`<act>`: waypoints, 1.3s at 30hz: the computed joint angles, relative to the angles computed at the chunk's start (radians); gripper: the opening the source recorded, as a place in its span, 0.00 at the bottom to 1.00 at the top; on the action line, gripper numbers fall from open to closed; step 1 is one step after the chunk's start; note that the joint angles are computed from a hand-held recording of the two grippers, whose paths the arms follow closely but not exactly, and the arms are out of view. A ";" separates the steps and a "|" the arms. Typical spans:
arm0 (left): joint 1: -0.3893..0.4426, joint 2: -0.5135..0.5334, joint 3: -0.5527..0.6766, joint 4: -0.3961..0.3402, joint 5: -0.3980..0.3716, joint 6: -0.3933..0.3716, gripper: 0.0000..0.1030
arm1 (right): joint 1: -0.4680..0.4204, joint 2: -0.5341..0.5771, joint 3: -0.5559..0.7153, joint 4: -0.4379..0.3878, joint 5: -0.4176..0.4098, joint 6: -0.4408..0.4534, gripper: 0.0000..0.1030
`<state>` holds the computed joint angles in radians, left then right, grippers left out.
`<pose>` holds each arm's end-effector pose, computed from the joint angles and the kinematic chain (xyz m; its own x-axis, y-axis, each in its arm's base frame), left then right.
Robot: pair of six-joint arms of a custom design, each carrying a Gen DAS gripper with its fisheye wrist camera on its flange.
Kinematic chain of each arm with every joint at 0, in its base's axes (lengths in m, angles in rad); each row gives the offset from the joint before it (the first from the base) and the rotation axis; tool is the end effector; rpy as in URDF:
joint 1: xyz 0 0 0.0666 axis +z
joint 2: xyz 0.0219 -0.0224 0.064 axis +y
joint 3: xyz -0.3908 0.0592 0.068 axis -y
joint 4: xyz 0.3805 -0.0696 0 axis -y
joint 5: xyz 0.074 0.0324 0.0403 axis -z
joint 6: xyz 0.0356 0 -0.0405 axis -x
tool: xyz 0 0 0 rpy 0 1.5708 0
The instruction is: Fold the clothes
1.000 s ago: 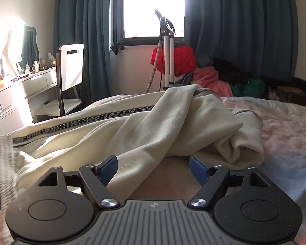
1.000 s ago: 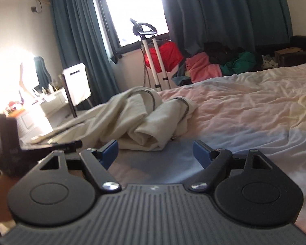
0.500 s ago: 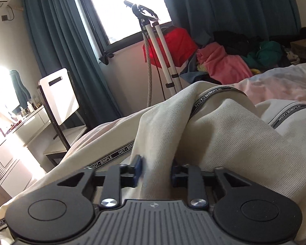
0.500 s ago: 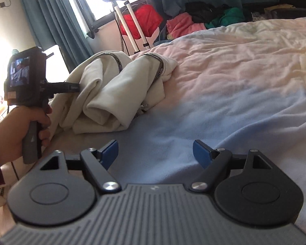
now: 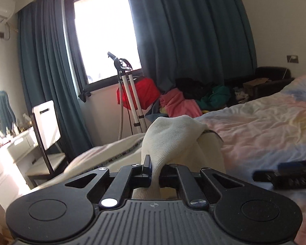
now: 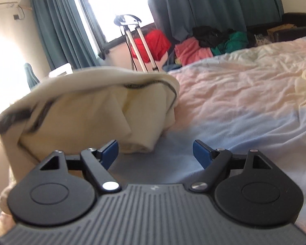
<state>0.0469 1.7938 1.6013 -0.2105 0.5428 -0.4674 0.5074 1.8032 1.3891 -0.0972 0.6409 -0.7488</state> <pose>0.6443 0.0114 0.3827 -0.1540 0.3790 -0.9125 0.5644 0.7918 0.2336 0.5487 0.2802 0.2918 -0.2682 0.4752 -0.8380 0.3397 0.8606 0.3794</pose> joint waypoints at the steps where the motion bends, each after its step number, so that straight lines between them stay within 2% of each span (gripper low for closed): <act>1: 0.021 -0.034 -0.051 0.002 0.023 0.011 0.05 | 0.005 -0.014 -0.015 0.021 0.010 0.004 0.80; 3: 0.066 -0.097 -0.146 0.007 0.068 0.032 0.05 | 0.015 -0.040 -0.046 0.065 0.015 0.002 0.80; 6: 0.126 -0.142 -0.235 0.033 0.095 0.128 0.05 | 0.026 -0.080 -0.103 0.148 -0.016 -0.032 0.75; 8: 0.156 -0.136 -0.215 -0.037 0.123 0.224 0.05 | 0.030 -0.094 -0.128 0.181 -0.044 -0.059 0.68; 9: 0.168 -0.133 -0.204 -0.066 0.137 0.266 0.05 | 0.030 -0.098 -0.135 0.188 -0.061 -0.081 0.61; 10: 0.175 -0.132 -0.200 -0.076 0.142 0.292 0.05 | 0.029 -0.100 -0.138 0.186 -0.082 -0.104 0.50; 12: 0.180 -0.121 -0.181 -0.098 0.143 0.317 0.05 | 0.023 -0.103 -0.141 0.173 -0.114 -0.138 0.36; 13: 0.183 -0.117 -0.175 -0.105 0.145 0.322 0.05 | 0.021 -0.104 -0.142 0.166 -0.130 -0.155 0.34; 18: 0.191 -0.101 -0.172 -0.103 0.155 0.303 0.05 | -0.022 -0.090 -0.082 0.084 -0.202 -0.217 0.36; 20: 0.186 -0.090 -0.174 -0.109 0.162 0.316 0.05 | -0.061 -0.071 -0.034 0.061 -0.245 -0.255 0.40; 22: 0.183 -0.073 -0.163 -0.127 0.170 0.319 0.05 | -0.098 -0.034 0.039 0.020 -0.251 -0.288 0.58; 24: 0.180 -0.047 -0.138 -0.164 0.183 0.311 0.05 | -0.145 0.030 0.138 -0.002 -0.279 -0.297 0.71; 26: 0.180 -0.019 -0.114 -0.203 0.208 0.302 0.05 | -0.190 0.103 0.248 -0.043 -0.343 -0.308 0.71; 28: 0.181 0.007 -0.092 -0.237 0.231 0.290 0.05 | -0.231 0.200 0.407 -0.148 -0.398 -0.347 0.71; 30: 0.181 0.029 -0.082 -0.239 0.248 0.274 0.05 | -0.250 0.290 0.555 -0.254 -0.384 -0.350 0.70; 32: 0.179 0.058 -0.056 -0.264 0.271 0.263 0.05 | -0.266 0.381 0.704 -0.357 -0.379 -0.347 0.58; 34: 0.179 0.084 -0.034 -0.273 0.305 0.270 0.05 | -0.275 0.459 0.837 -0.458 -0.380 -0.325 0.31; 35: 0.179 0.092 -0.029 -0.271 0.319 0.271 0.05 | -0.277 0.490 0.889 -0.499 -0.379 -0.304 0.29; 37: 0.180 0.107 -0.019 -0.270 0.346 0.271 0.05 | -0.270 0.476 0.875 -0.497 -0.334 -0.283 0.18; 39: 0.183 0.112 -0.014 -0.279 0.367 0.266 0.05 | -0.263 0.456 0.848 -0.479 -0.291 -0.258 0.14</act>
